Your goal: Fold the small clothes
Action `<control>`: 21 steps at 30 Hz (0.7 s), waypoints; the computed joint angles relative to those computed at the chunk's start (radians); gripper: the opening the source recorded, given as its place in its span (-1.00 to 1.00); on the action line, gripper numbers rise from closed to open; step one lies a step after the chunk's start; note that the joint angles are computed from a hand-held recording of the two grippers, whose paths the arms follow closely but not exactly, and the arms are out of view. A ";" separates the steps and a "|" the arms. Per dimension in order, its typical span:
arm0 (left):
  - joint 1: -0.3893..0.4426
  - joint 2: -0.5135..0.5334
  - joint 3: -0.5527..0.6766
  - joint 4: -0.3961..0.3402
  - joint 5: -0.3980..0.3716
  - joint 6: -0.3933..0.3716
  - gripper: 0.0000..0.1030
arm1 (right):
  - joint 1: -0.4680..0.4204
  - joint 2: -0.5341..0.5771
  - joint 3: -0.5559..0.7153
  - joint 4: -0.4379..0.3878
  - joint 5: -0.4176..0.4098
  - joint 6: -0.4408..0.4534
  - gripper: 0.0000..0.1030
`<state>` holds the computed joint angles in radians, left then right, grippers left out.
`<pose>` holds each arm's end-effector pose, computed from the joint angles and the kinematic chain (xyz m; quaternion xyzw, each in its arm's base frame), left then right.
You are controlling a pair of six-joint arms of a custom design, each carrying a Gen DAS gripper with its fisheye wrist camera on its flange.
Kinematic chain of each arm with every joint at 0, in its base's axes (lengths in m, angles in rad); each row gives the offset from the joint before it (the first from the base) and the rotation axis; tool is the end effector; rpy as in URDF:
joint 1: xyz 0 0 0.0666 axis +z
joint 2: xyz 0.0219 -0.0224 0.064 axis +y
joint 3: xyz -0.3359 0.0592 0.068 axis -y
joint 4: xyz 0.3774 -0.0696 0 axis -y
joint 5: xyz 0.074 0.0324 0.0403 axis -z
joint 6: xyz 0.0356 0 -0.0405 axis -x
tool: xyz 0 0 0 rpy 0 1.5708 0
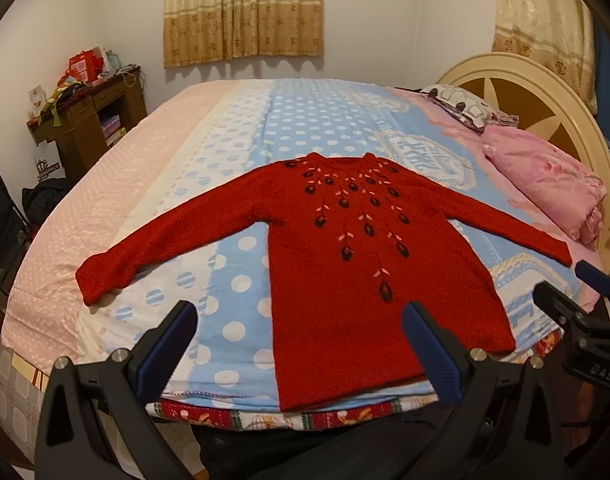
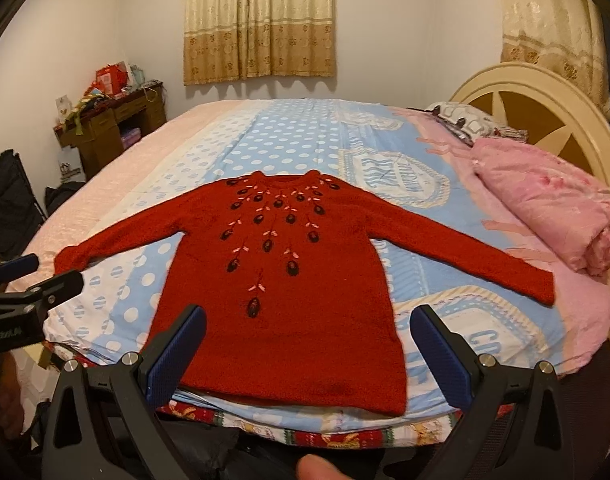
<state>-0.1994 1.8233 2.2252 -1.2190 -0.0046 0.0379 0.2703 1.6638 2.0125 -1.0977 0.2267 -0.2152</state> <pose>0.5820 -0.1179 0.5064 0.0742 0.9269 -0.0414 0.3657 0.5370 0.1401 0.5135 0.0201 0.9118 -0.0053 0.4102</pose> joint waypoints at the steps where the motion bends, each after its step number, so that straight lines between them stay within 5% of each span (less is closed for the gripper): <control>1: 0.006 0.024 0.030 -0.027 0.021 0.001 1.00 | -0.007 0.003 -0.006 0.010 -0.010 -0.002 0.98; 3: 0.013 0.079 0.112 -0.115 0.036 -0.013 1.00 | -0.022 0.014 -0.014 0.022 -0.031 -0.007 0.98; 9: 0.031 0.204 0.256 -0.222 0.046 -0.037 1.00 | -0.077 0.055 -0.026 0.040 -0.044 -0.023 0.98; 13: 0.043 0.224 0.226 -0.125 0.059 -0.055 1.00 | -0.117 0.069 -0.048 0.071 -0.002 -0.035 0.98; 21: 0.075 0.386 0.416 -0.103 -0.027 -0.129 1.00 | -0.207 0.112 -0.072 0.098 0.065 -0.043 0.96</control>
<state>-0.1241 2.2097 2.6415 -1.3217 -0.0312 -0.0914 0.0631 1.7758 1.9406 -0.9999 0.2915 -0.2584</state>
